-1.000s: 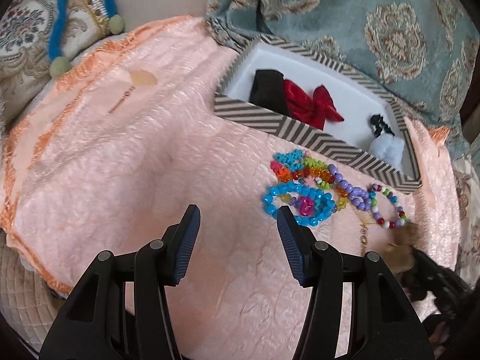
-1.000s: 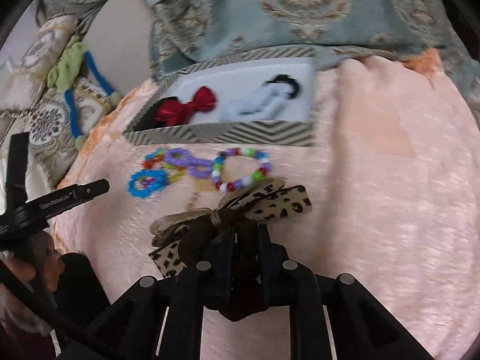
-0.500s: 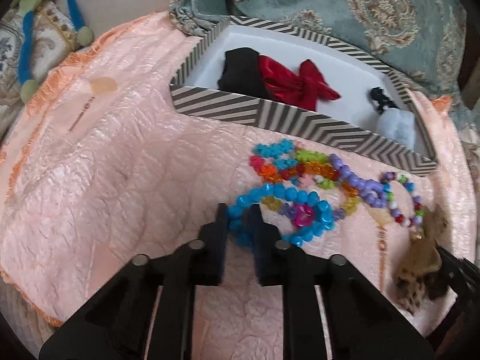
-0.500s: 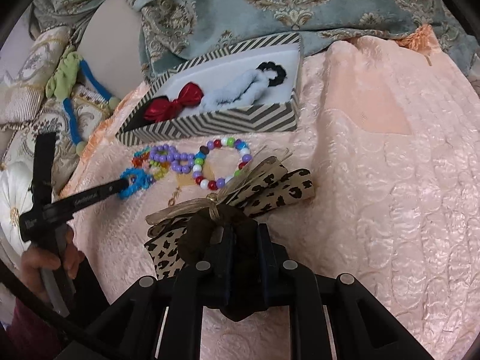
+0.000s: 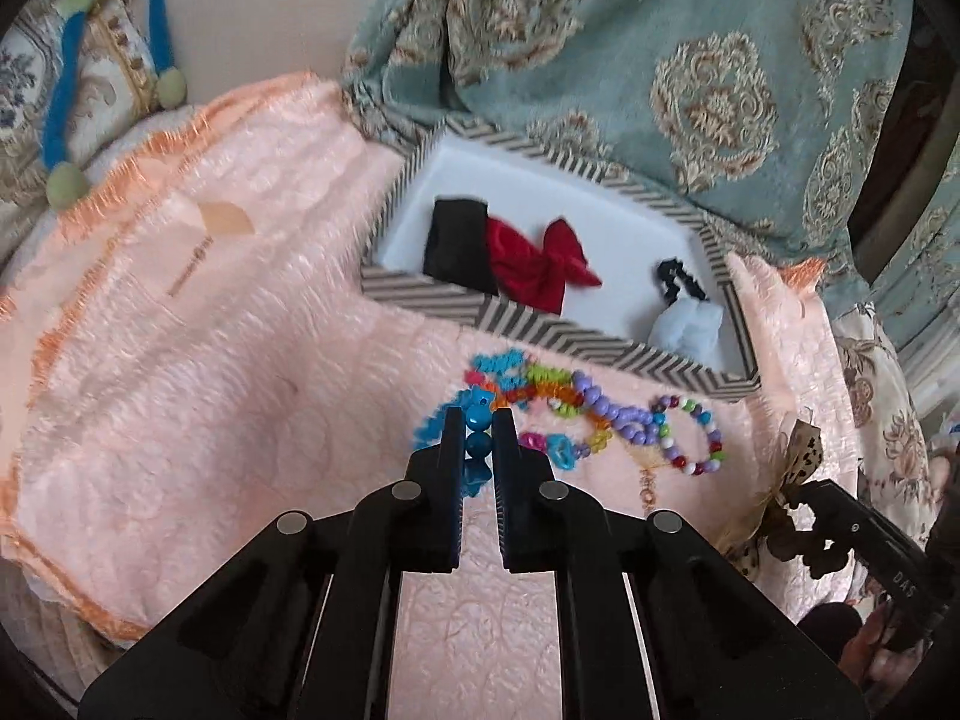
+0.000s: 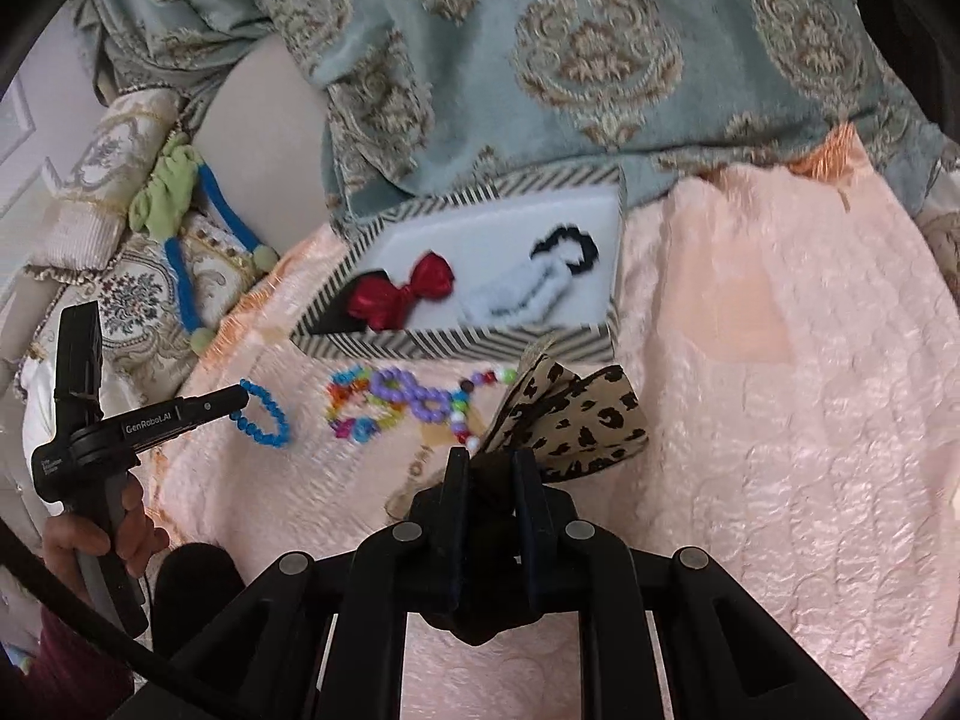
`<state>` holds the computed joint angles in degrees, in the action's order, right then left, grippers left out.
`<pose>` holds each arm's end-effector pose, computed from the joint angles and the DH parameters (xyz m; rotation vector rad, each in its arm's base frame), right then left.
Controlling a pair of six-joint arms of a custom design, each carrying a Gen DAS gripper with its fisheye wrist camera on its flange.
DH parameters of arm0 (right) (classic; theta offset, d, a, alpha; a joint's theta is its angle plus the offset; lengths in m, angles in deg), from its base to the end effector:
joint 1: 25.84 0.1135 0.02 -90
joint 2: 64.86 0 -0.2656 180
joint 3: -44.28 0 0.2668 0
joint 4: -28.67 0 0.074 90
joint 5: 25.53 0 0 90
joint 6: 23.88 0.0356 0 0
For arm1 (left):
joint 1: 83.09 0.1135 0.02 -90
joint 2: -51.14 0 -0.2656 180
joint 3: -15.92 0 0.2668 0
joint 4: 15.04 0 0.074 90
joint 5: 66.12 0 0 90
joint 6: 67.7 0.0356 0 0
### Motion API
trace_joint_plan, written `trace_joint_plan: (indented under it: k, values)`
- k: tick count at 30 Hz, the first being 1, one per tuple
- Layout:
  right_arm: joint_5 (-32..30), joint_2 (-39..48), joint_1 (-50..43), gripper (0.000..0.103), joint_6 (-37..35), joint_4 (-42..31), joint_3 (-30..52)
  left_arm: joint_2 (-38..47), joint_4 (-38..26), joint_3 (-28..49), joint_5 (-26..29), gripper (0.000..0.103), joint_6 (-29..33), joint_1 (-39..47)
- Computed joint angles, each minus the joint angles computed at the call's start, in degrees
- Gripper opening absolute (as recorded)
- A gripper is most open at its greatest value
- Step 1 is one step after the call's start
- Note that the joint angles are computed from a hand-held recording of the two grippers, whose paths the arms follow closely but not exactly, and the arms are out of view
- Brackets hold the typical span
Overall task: Organize jewelry
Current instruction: 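Grasp the leopard-print bow clip with the right tool while the left tool grasps the blue bead bracelet, then carry the bow clip and blue bracelet into the striped box while opening both tools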
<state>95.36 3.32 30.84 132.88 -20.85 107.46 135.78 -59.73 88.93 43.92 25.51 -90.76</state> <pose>0.1514 0.1970 0.2517 0.4158 2.3363 0.3565 0.3116 -0.0543 0.2347 0.3744 2.5047 -0.4763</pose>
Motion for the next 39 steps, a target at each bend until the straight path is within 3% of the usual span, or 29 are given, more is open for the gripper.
trace_joint_plan:
  k: [8, 19, 30, 39]
  values:
    - [2.0, -0.2, -0.6, 0.013, -3.3, -2.4, 4.7, -3.5, -2.5, 2.7, -0.9, 0.007, 1.0, -0.2]
    - [1.1, 3.6, -6.9, 0.013, -13.6, -2.7, 12.8, -0.3, -1.0, 7.8, -6.5, 0.007, 1.0, -5.0]
    - [-5.7, 12.4, -17.4, 0.013, -25.7, 0.5, 20.9, 10.2, 0.4, 17.9, -12.3, 0.007, 1.6, -9.9]
    - [-15.7, 25.1, -28.1, 0.013, -32.3, 6.1, 28.8, 26.3, -2.7, 37.2, -13.8, 0.007, 0.0, -13.0]
